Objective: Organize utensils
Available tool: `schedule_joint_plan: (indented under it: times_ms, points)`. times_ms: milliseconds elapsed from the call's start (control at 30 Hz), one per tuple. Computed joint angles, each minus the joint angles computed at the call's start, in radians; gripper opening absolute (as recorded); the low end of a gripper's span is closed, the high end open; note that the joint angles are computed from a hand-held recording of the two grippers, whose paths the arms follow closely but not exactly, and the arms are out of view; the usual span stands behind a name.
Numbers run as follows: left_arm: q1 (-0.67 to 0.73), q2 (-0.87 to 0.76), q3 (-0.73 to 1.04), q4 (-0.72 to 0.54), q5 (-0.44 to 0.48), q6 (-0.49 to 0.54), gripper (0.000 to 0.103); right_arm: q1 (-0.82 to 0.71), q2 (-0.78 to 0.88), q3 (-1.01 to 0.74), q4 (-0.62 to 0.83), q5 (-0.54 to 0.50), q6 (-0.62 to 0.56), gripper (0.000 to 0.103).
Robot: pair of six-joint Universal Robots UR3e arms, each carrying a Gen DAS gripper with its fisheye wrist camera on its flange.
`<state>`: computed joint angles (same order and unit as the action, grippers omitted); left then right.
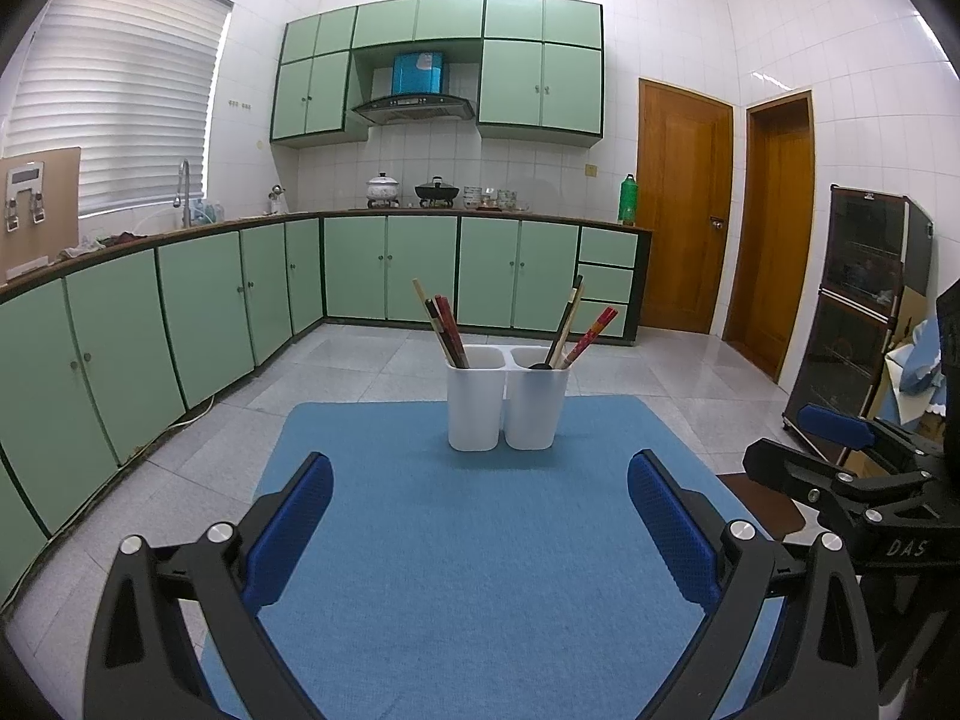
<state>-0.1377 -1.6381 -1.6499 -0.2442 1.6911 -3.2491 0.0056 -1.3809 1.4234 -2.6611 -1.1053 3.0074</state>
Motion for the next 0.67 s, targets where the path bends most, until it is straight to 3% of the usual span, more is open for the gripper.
schedule_joint_plan:
  times_ms: [667]
  points:
    - [0.005,0.014,-0.001,-0.022,0.002,0.003,0.097,-0.007,0.011,-0.007,-0.004,0.003,0.009,0.097]
